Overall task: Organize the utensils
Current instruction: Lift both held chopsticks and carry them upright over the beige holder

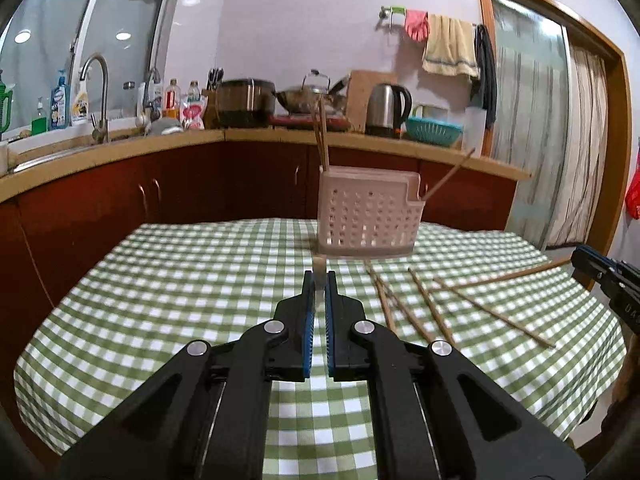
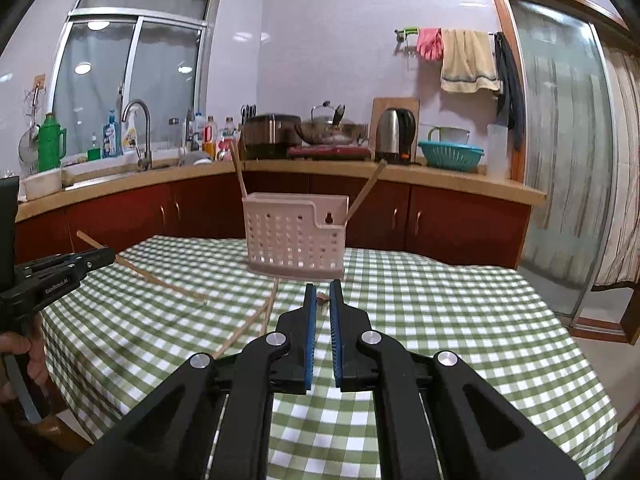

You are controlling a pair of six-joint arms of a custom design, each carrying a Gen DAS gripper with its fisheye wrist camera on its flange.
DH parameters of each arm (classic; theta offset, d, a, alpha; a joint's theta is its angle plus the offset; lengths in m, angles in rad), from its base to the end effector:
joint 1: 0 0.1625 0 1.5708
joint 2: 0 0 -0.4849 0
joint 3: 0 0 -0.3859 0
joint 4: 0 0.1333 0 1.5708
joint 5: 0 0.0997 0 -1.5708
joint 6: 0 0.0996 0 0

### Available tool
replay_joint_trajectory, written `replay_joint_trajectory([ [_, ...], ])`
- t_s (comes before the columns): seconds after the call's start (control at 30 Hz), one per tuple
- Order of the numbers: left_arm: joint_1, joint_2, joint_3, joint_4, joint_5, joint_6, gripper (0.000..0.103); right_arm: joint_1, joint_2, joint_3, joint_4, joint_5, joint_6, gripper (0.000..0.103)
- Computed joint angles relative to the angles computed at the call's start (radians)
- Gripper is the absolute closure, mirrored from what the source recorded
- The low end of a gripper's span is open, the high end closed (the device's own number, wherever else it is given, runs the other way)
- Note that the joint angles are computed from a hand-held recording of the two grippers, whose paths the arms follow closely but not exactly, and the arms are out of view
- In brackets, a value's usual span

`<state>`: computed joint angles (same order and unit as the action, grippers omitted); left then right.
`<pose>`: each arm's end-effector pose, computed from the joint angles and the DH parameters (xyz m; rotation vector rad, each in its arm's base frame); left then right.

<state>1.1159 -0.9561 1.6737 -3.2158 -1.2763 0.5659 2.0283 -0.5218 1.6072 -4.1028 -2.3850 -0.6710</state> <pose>-0.1647 -0.7059 0.3275 1.0739 2.3028 -1.2443 0.3552 -0.5837 0.1533 0.3782 -1.8608 1.4764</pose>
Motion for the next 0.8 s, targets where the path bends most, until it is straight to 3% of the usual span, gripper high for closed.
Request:
replay_joint_trajectory([
  [0.8, -0.013, 0.037, -0.123, 0.06, -0.022, -0.017, 0.098, -0.018, 0.0, -0.149, 0.092, 0.097, -0.054, 0.096],
])
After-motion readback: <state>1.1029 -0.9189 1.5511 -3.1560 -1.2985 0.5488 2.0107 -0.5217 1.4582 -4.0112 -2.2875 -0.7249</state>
